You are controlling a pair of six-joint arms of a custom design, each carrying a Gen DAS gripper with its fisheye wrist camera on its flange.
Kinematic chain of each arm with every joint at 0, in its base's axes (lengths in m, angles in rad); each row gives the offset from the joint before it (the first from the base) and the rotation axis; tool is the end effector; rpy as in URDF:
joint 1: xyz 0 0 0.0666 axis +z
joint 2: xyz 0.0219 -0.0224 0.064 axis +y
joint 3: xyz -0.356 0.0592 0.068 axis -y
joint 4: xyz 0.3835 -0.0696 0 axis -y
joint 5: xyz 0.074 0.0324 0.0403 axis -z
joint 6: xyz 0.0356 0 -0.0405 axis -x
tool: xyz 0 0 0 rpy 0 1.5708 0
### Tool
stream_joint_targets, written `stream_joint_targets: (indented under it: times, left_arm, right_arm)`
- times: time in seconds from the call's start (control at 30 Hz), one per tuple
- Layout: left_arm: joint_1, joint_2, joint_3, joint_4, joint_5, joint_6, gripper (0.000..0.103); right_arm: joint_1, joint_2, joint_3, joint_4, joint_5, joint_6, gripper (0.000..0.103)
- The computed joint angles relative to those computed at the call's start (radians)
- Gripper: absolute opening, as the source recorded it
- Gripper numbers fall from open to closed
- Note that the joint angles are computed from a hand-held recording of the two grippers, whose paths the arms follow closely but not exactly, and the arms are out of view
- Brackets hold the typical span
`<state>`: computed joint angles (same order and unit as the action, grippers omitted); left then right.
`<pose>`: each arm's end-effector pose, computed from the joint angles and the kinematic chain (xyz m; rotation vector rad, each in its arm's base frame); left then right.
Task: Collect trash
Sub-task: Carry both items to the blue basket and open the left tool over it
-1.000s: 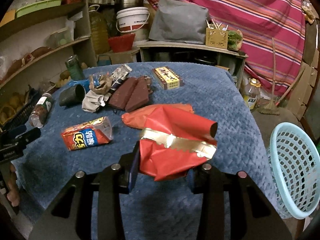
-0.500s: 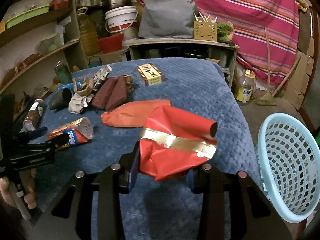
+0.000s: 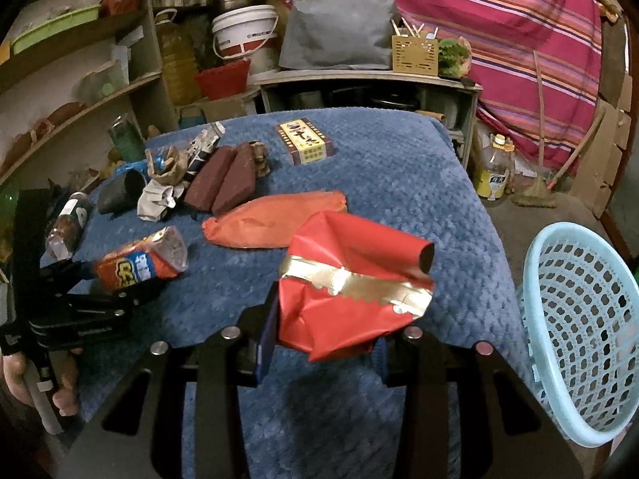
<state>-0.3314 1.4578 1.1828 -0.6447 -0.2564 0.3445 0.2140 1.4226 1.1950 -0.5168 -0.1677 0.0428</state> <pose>0.4604 -0.1493 0.3015 -0.1225 2.4458 0.0237 0.4779 0.1095 0.3321 -0.3814 2.2872 0.2809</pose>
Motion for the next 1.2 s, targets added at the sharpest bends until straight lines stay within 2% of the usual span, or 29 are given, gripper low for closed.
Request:
stream_joint_targets:
  times: [0.17, 0.37, 0.5, 0.87, 1.03, 1.2]
  left_arm:
    - [-0.005, -0.035, -0.03, 0.014, 0.013, -0.007, 0.066]
    - [-0.007, -0.059, -0.047, 0.018, 0.022, -0.007, 0.059]
    - [-0.014, -0.079, -0.058, 0.029, 0.013, 0.004, 0.056]
    - [-0.065, -0.135, -0.043, 0.033, -0.107, 0.01, 0.054]
    - [-0.096, -0.133, 0.005, 0.037, -0.137, 0.009, 0.054]
    - [-0.135, -0.083, 0.091, 0.05, -0.144, 0.011, 0.054]
  right_arm:
    - [0.006, -0.013, -0.014, -0.002, 0.008, 0.0, 0.04]
    - [0.003, -0.026, -0.023, 0.003, 0.005, 0.006, 0.04]
    - [-0.002, -0.04, -0.028, 0.008, 0.005, 0.011, 0.04]
    - [-0.043, -0.065, -0.04, 0.017, -0.027, 0.021, 0.04]
    - [-0.094, -0.093, -0.02, 0.016, -0.043, 0.03, 0.04]
    - [-0.172, -0.117, 0.0, 0.007, -0.027, 0.07, 0.04]
